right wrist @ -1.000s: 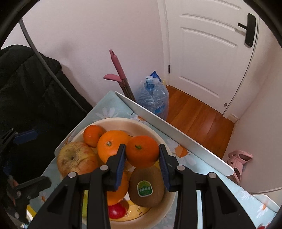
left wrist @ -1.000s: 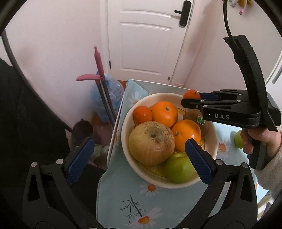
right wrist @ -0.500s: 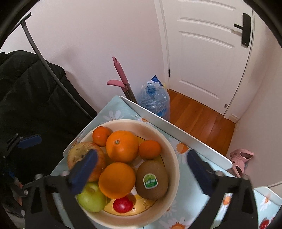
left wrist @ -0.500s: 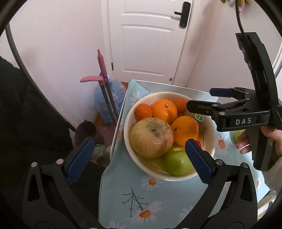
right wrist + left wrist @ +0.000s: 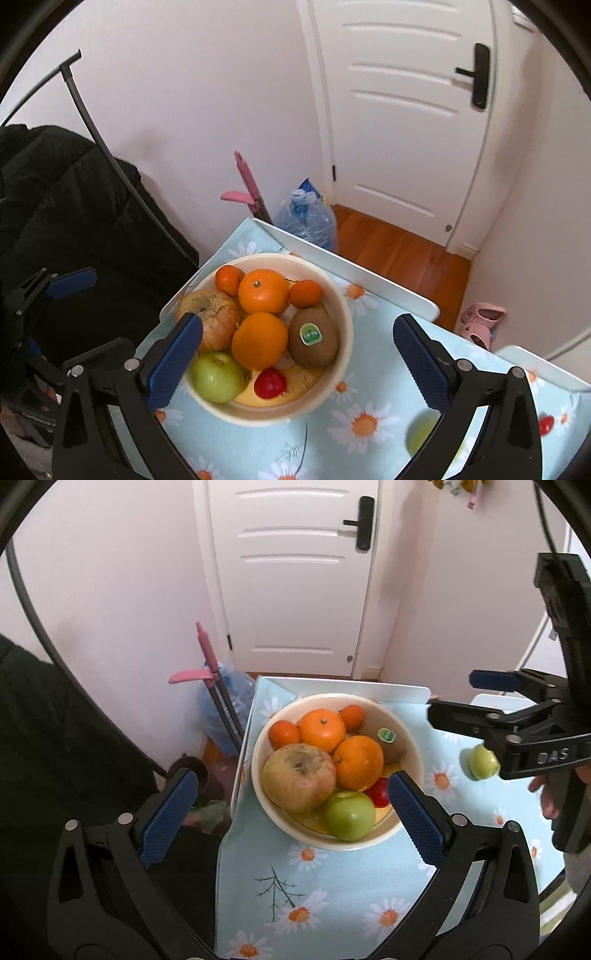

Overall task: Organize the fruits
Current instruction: 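Move both tools back toward the green apple and red plum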

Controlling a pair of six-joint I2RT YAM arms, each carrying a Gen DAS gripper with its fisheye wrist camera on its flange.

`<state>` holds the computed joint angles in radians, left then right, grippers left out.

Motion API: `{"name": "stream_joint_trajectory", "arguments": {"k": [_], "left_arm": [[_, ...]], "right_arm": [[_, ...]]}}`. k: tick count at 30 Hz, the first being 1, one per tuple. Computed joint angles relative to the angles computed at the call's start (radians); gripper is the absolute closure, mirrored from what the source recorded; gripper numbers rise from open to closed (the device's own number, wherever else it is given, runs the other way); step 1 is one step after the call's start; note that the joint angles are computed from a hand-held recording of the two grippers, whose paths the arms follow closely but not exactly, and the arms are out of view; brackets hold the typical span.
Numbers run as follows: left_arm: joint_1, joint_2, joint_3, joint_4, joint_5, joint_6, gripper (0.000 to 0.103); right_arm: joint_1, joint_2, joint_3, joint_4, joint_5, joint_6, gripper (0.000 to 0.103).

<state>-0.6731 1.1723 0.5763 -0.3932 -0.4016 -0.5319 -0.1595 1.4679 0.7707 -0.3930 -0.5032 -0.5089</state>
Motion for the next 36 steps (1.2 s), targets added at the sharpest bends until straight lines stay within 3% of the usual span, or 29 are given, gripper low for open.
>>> {"name": "stream_joint_trajectory", "arguments": {"k": [7,13,26,36], "left_arm": [[-0.135,0.051,0.111,-0.087,-0.095,-0.062,0.000],[-0.282,0.195,0.263,-0.158,-0.208,-0.177,0.000],[-0.502,0.601,0.650,-0.312,-0.317,-0.523,0.000],[-0.553,0.900,0.885,-0.305,-0.322,-0.607,0.000]], "right_arm": [[-0.183,-0.131,0.007,-0.166,-0.068,-0.093,0.000],[-0.398,-0.100,0.092,-0.307,-0.139,-0.276,0.000],[-0.774,0.198,0.415,-0.537,-0.164,-0.733,0.000],[-0.890,0.435,0.579,-0.519,-0.159,-0.833,0.000]]}}
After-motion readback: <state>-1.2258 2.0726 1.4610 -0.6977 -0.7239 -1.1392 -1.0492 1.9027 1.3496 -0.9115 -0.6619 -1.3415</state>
